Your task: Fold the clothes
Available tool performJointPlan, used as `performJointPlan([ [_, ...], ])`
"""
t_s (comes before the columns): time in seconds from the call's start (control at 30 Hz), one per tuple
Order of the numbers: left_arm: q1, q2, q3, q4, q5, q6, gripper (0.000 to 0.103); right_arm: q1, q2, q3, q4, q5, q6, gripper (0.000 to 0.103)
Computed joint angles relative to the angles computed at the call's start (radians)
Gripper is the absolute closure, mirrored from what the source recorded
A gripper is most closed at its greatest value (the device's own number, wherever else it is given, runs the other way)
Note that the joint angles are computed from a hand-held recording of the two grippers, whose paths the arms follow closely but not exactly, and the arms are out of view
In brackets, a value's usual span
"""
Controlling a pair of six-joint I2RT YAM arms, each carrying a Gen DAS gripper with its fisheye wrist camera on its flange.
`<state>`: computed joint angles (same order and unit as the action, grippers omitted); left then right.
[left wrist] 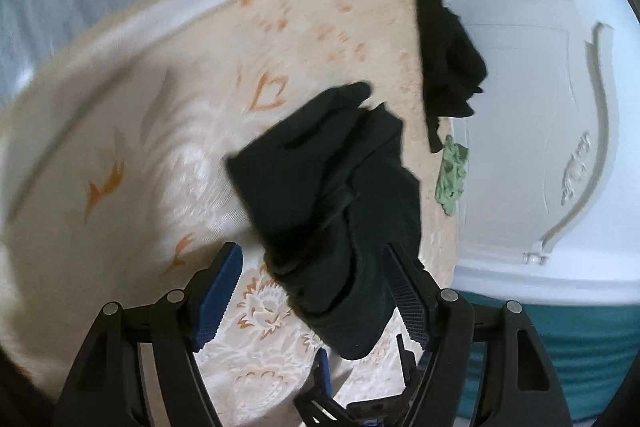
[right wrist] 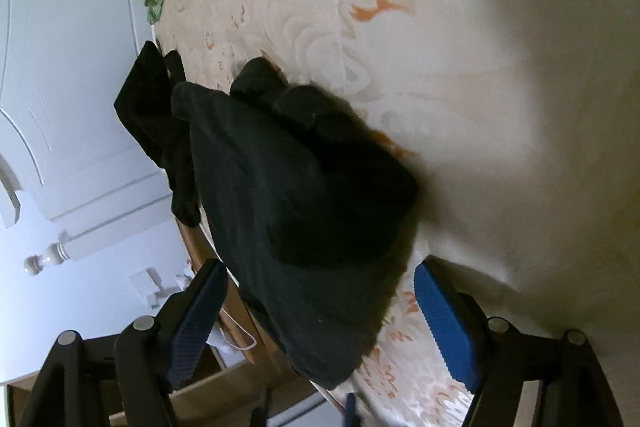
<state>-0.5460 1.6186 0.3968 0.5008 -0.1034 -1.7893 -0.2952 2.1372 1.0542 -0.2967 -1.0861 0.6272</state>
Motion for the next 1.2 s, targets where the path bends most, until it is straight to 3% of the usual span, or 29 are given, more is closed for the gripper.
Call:
performJointPlan([
  [0.23, 0.039, 0.120, 0.096, 0.029, 0.029, 0.032, 0.029, 0.060, -0.004, -0.024, 0.181, 0.044, 0.166, 0.022],
  [0.3, 0.054, 0.155, 0.154, -0.003, 0.034, 0.055, 0.029, 0.055, -0.005, -0.019, 0.167, 0.056, 0.162, 0.022],
  [0.5, 0.113, 0.232, 0.272, -0.090, 0.084, 0.058, 0.030, 0.085, 0.037, 0.012, 0.251, 0.086, 0.353, 0.022],
  [0.53, 0.120, 0.233, 0.303, -0.146, 0.094, 0.095, 0.046, 0.088, 0.041, 0.023, 0.237, 0.093, 0.356, 0.027],
  [0.6, 0.131, 0.229, 0.345, -0.225, 0.110, 0.186, 0.077, 0.093, 0.044, 0.052, 0.170, 0.108, 0.314, 0.057],
  [0.63, 0.137, 0.222, 0.351, -0.234, 0.119, 0.234, 0.082, 0.093, 0.048, 0.060, 0.159, 0.101, 0.305, 0.073],
  [0.67, 0.142, 0.199, 0.334, -0.214, 0.126, 0.259, 0.083, 0.093, 0.043, 0.067, 0.145, 0.099, 0.297, 0.078],
  [0.8, 0.173, 0.087, 0.284, -0.181, 0.130, 0.348, 0.087, 0.126, -0.060, 0.113, 0.021, 0.152, 0.177, 0.084],
  [0.93, 0.314, -0.056, 0.218, -0.127, 0.241, 0.474, 0.087, 0.200, -0.188, 0.132, 0.032, 0.148, 0.213, 0.085],
  [1.07, 0.520, -0.234, 0.230, -0.238, 0.379, 0.697, 0.088, 0.352, -0.326, 0.138, 0.132, 0.218, 0.295, 0.085],
  [1.2, 0.763, -0.395, 0.343, -0.531, 0.493, 0.900, 0.088, 0.556, -0.386, 0.206, 0.168, 0.321, 0.392, 0.086],
])
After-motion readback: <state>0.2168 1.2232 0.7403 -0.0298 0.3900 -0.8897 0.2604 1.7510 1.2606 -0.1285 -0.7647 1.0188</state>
